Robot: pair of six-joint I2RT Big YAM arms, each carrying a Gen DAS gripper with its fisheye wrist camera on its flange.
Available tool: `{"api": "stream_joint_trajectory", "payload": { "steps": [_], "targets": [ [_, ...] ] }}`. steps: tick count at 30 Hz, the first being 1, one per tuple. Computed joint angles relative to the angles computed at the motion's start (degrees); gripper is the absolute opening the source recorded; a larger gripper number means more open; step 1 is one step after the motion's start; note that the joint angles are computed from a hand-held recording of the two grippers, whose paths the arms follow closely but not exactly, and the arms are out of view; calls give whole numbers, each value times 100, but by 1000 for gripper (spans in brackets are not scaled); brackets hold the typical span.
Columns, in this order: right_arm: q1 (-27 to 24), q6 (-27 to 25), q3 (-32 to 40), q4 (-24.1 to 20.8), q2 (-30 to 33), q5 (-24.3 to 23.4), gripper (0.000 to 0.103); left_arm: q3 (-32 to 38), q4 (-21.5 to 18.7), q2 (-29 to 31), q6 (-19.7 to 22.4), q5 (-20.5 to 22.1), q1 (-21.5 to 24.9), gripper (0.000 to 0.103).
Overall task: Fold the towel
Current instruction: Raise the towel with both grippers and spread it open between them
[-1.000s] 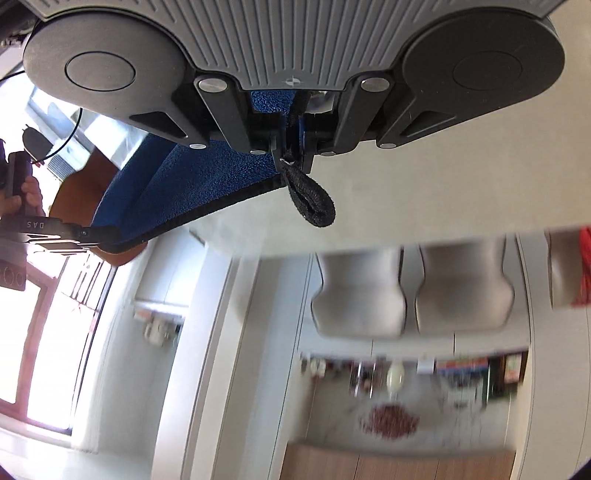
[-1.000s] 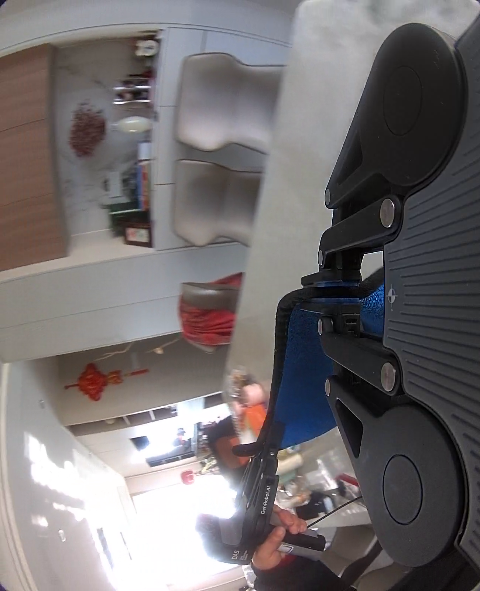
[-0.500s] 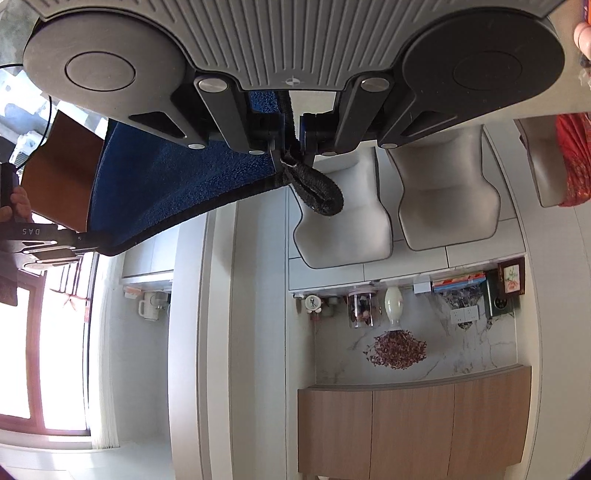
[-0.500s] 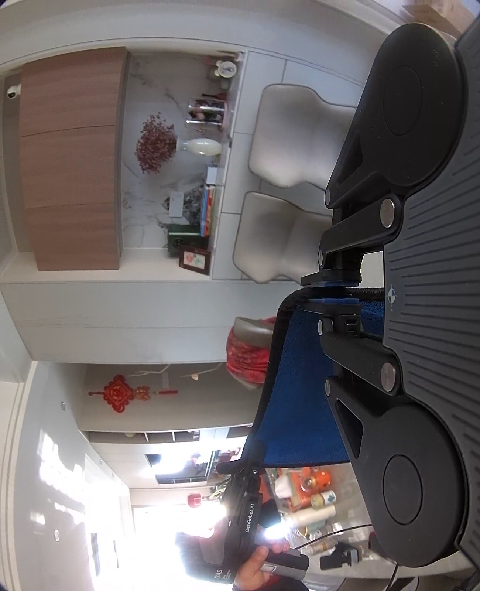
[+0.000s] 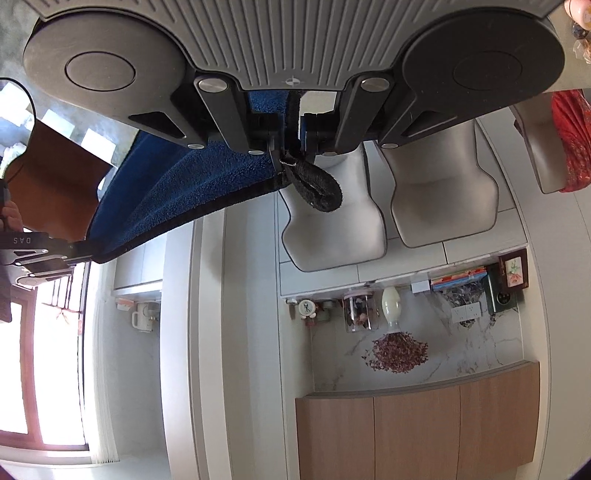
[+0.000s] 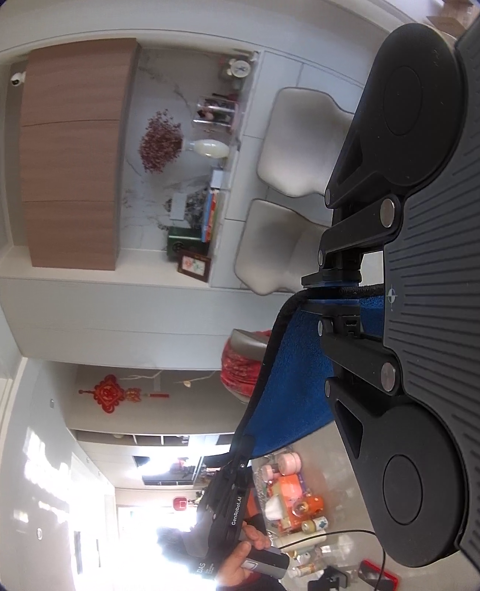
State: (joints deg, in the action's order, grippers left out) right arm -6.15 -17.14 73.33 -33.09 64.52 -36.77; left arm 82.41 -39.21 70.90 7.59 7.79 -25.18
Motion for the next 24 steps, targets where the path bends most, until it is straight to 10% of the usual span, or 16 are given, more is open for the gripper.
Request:
{"api": "stream_joint_trajectory", "payload": {
  "steps": [17,24],
  "targets": [
    [-305,-1010,-2184,-2737,-1932,-898,6,-2473,-1178,-2014,-399,564,-500,6],
    [-425,-985,-2779,-3230,-2375,-759,6,-3019,-1403,-2228,-625,557,-646,7]
  ]
}}
